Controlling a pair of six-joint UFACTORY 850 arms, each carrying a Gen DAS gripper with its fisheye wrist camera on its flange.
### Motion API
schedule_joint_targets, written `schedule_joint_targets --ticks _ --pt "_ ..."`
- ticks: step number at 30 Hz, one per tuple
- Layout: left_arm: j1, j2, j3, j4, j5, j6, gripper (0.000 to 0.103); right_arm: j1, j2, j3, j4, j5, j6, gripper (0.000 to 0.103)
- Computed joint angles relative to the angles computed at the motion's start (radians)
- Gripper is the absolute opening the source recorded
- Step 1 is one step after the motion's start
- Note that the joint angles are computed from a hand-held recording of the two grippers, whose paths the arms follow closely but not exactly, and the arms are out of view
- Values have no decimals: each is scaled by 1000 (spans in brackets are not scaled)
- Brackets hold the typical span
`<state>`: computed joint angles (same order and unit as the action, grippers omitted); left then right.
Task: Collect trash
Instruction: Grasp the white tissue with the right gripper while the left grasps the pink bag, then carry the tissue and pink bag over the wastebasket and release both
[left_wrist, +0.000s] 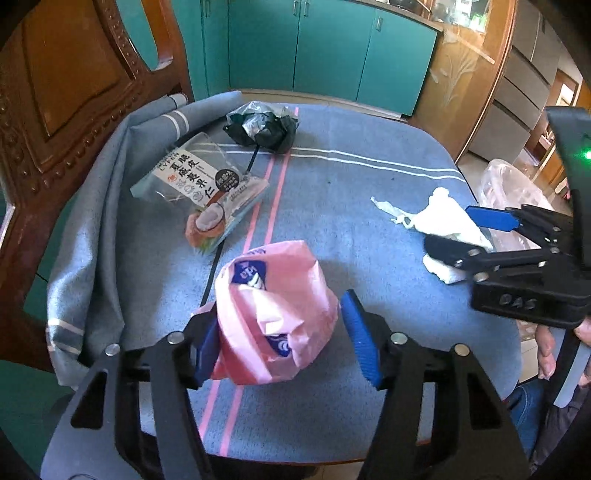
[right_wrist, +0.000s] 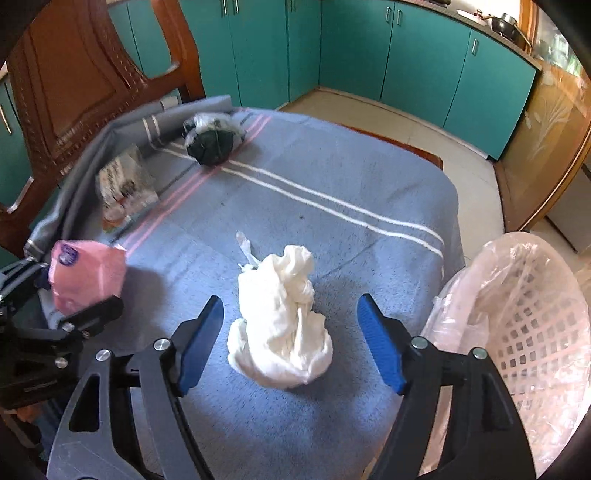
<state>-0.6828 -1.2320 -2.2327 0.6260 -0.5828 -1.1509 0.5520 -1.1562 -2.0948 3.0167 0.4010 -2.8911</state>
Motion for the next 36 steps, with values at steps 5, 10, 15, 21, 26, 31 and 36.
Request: schedule_joint_targets --ticks 5,10,15,21,26,31,36 --pt "-4 55 91 86 30 -95 56 21 -36 -49 -82 47 39 73" --pt "-8 103 161 171 45 -194 56 28 -36 -45 -146 59 87 73" --pt "-18 130 196 250 36 -272 56 27 -20 -17 -172 52 92 67" --pt "-31 150 215 350 23 -360 55 33 2 20 -169 19 70 43" --pt "-44 171 236 421 15 -417 55 27 66 107 -180 -85 99 43" --pt "-51 181 243 446 9 -440 55 25 84 126 -138 -115 65 43" --pt "-54 193 254 475 11 -464 55 4 150 213 15 -206 -57 43"
